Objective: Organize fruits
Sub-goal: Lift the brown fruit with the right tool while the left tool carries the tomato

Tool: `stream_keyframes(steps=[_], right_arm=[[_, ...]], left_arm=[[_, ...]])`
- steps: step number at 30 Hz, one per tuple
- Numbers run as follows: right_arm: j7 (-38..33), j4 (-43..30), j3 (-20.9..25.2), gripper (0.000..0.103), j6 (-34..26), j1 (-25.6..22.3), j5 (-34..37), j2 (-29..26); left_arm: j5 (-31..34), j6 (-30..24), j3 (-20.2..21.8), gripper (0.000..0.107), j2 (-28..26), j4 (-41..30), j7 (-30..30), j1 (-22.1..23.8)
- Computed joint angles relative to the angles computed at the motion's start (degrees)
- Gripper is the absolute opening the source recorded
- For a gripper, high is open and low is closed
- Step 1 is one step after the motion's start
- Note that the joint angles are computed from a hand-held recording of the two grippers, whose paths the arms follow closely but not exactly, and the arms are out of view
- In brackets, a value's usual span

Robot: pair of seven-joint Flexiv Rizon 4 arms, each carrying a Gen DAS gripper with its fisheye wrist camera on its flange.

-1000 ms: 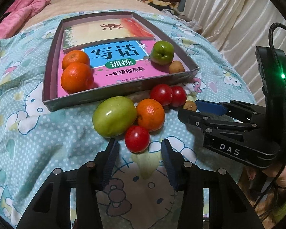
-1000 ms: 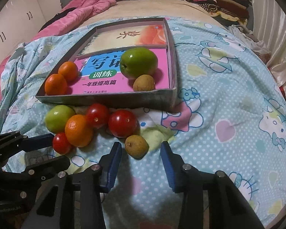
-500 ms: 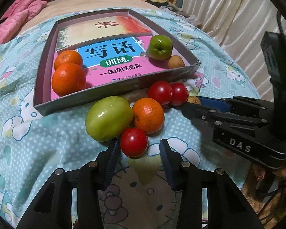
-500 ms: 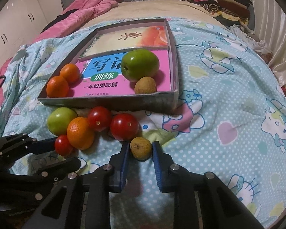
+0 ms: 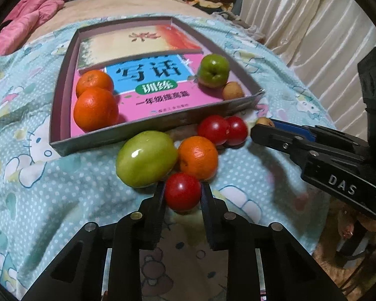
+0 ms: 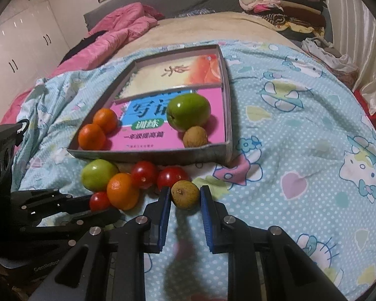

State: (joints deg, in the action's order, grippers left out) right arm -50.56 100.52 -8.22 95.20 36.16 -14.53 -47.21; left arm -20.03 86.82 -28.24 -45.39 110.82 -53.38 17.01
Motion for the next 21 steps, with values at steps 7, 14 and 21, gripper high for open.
stream_keyframes(steps=[7, 14, 21], right_arm=[[-2.0, 1.0, -1.4, 0.024, 4.8, 1.5, 1.6, 0.4], [-6.8, 1.4, -2.8, 0.024, 11.7, 3.5, 5.4, 0.2], [-13.9, 0.9, -1.8, 0.024, 16.7, 4.3, 9.8, 0.1]], left_arm=[[3.5, 7.1, -9.0, 0.027, 0.3, 4.5, -0.9, 8.1], [8.6, 12.1, -11.9, 0.027, -0.2, 5.3, -6.0, 12.0], [13.1, 14.7, -11.6, 0.027, 0.0, 5.4, -11.7, 14.1]])
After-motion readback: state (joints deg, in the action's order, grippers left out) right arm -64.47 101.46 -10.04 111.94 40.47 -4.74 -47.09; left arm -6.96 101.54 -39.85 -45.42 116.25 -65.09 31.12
